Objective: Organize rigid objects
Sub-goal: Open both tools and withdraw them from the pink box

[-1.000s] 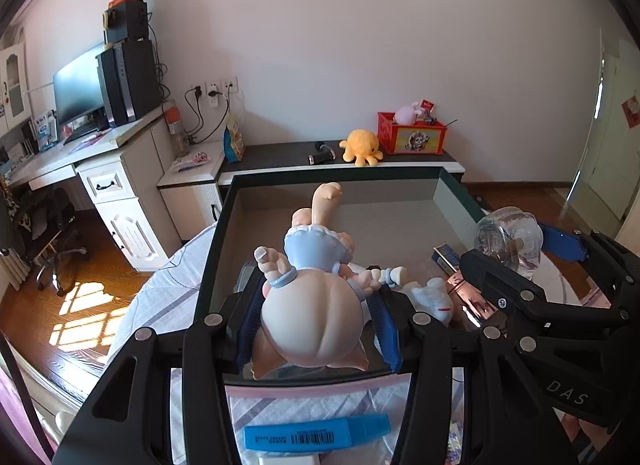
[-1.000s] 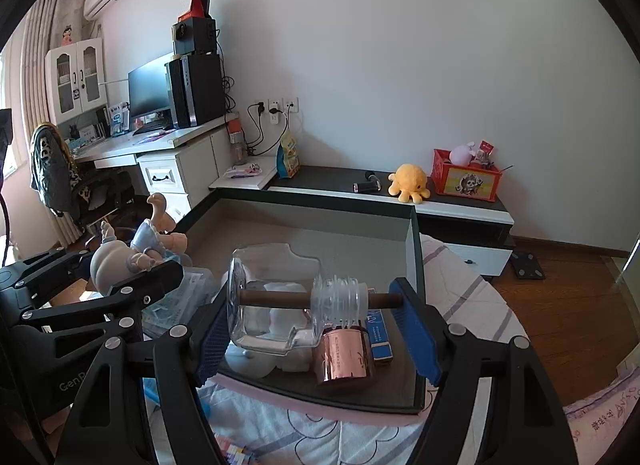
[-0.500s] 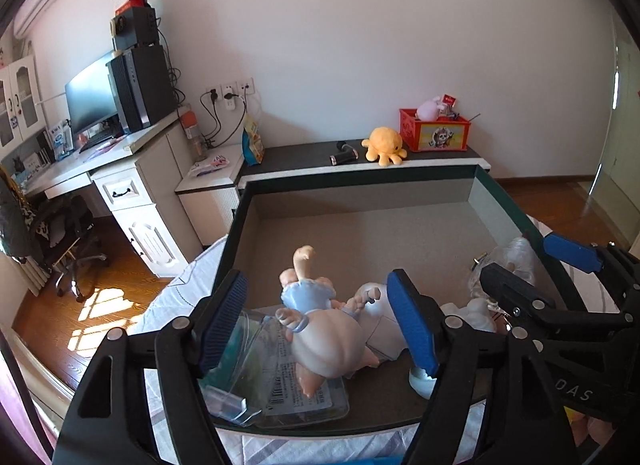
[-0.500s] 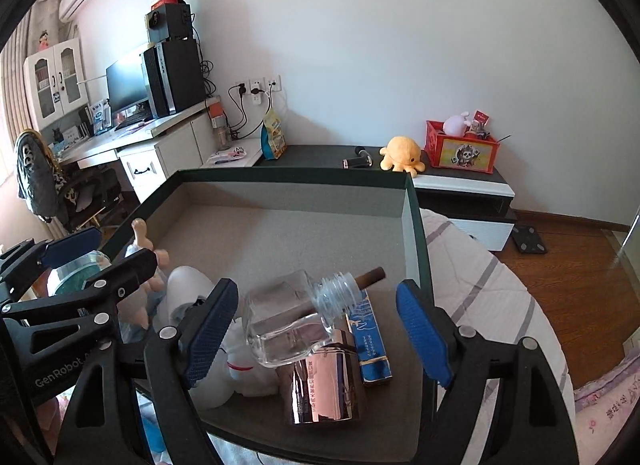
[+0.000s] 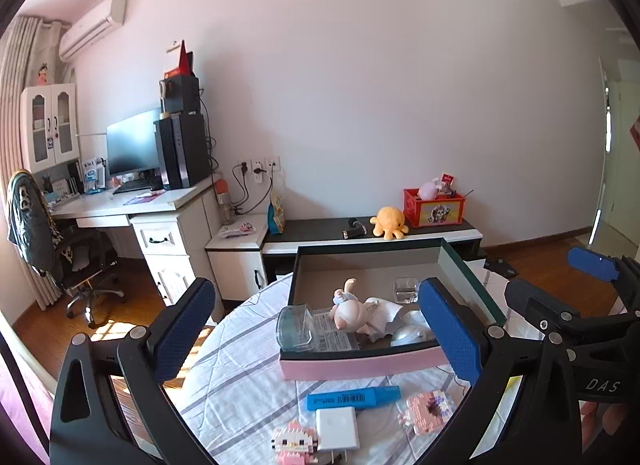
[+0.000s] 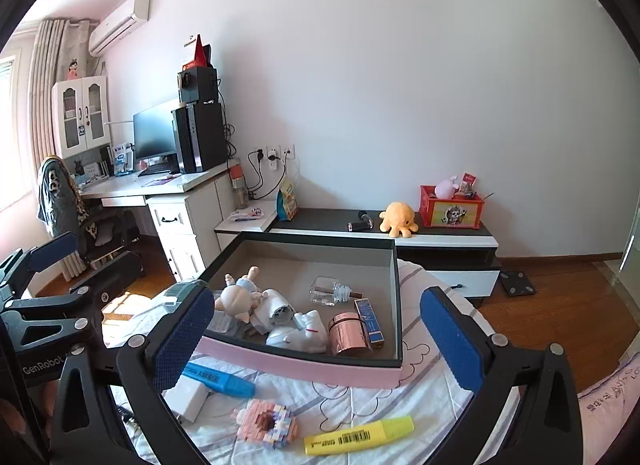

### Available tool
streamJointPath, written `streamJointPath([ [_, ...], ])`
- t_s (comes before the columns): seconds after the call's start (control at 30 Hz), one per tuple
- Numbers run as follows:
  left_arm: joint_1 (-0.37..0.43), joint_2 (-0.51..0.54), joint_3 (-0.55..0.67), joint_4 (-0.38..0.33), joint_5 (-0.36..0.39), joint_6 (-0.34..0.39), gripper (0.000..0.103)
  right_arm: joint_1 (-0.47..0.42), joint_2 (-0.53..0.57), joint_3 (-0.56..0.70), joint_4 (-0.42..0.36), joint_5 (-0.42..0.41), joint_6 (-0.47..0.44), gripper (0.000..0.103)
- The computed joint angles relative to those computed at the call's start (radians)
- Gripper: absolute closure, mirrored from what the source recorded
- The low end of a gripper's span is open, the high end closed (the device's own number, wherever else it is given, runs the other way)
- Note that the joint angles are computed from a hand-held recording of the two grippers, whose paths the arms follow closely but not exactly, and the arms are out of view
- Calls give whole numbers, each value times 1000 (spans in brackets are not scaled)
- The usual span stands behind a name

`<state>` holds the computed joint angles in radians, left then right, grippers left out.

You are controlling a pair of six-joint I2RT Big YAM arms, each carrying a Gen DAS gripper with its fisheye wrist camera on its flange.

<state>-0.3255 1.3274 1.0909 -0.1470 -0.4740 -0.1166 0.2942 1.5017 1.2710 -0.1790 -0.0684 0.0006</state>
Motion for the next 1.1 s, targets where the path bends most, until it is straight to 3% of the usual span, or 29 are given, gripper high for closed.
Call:
streamJointPath([
  [0.23,-126,-225,-161,18,-180,12,0,47,-240,-216,67,80,-3,0],
  [0.53,-252,-410,-259,-71,-277,-67,0,107,-486,-391,58,174,10,0],
  [0.83,-353,-495,-291,-91,-371,-65,0,136,-617,-447,20,219,1,0],
  [1.1,-381,-526,-300,-91,-408,-58,0,159,-652,-456,24,244,-9,0],
])
